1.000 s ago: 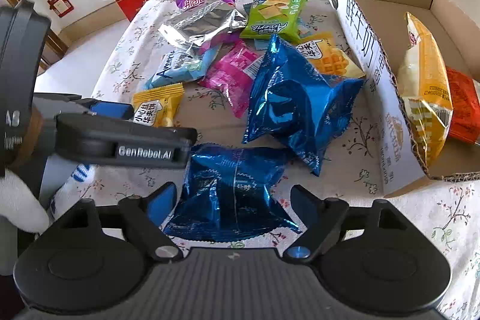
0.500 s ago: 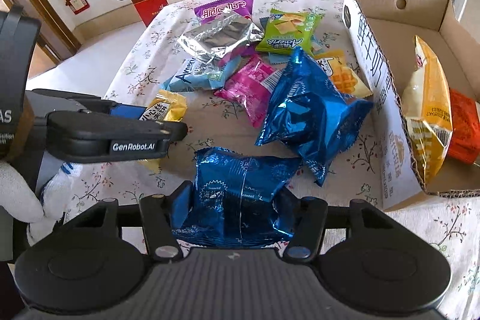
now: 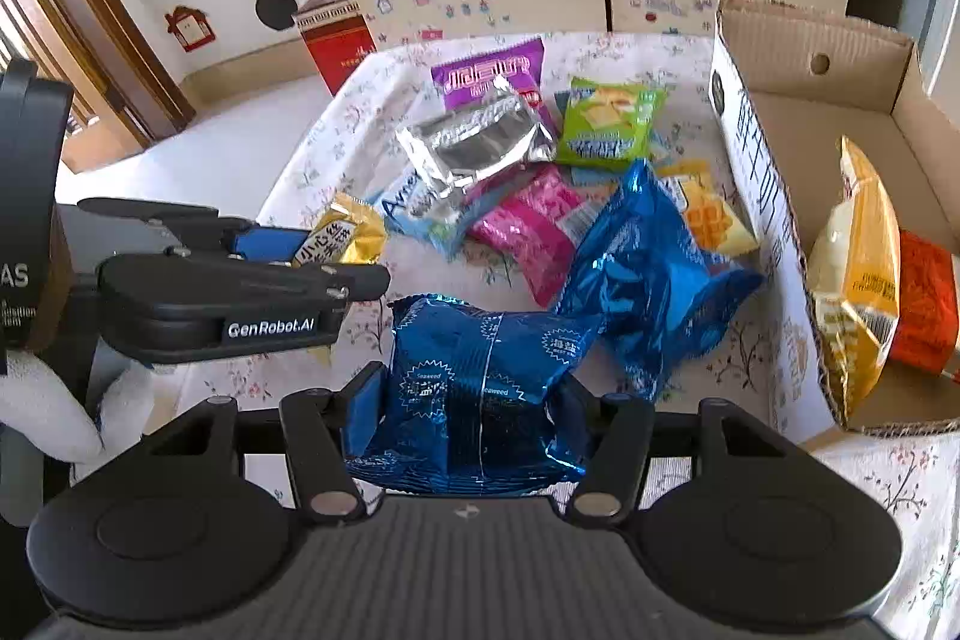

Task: Organize snacks
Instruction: 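Lift the yellow cake pack with the left tool while the right tool carries the blue bag toward the box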

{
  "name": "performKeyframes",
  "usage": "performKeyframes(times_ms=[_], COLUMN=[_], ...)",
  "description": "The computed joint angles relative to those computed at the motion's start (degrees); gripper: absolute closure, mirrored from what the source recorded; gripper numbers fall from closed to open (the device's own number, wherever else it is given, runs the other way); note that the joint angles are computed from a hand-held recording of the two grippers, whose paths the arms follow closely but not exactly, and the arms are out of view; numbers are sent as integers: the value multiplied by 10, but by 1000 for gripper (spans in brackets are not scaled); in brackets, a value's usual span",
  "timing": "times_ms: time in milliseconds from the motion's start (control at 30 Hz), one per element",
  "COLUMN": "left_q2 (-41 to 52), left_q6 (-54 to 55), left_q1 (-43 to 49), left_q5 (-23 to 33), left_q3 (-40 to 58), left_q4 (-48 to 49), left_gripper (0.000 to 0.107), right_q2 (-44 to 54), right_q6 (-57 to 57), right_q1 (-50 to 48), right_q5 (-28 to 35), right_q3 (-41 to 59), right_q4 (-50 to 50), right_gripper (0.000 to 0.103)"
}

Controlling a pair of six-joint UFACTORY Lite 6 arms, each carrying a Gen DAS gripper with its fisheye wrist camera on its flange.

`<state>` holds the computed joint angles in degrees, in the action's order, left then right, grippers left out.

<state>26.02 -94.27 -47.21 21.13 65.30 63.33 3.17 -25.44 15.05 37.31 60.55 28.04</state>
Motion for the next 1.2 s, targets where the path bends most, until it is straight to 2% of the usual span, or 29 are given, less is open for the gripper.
performKeyframes(times_ms=[200, 533, 900, 1200], left_q2=[-18, -10, 22, 66], left_q6=[-51, -76, -76, -63], left_q1=[-15, -55, -71, -86], left_q5=[21, 119, 140, 144], left_q3=[-12, 22, 92, 180], left_q4=[48, 134, 148, 150], left_gripper=[64, 64, 64, 64], right_q2=[-6, -34, -52, -63], right_q6=[-2, 4, 6, -17], right_q1=[-1, 1, -33, -93], right_q5=[-22, -67, -90, -96], right_q3=[2, -7, 2, 25], right_q4=[-7, -49, -54, -18], right_gripper=[38, 38, 38, 38])
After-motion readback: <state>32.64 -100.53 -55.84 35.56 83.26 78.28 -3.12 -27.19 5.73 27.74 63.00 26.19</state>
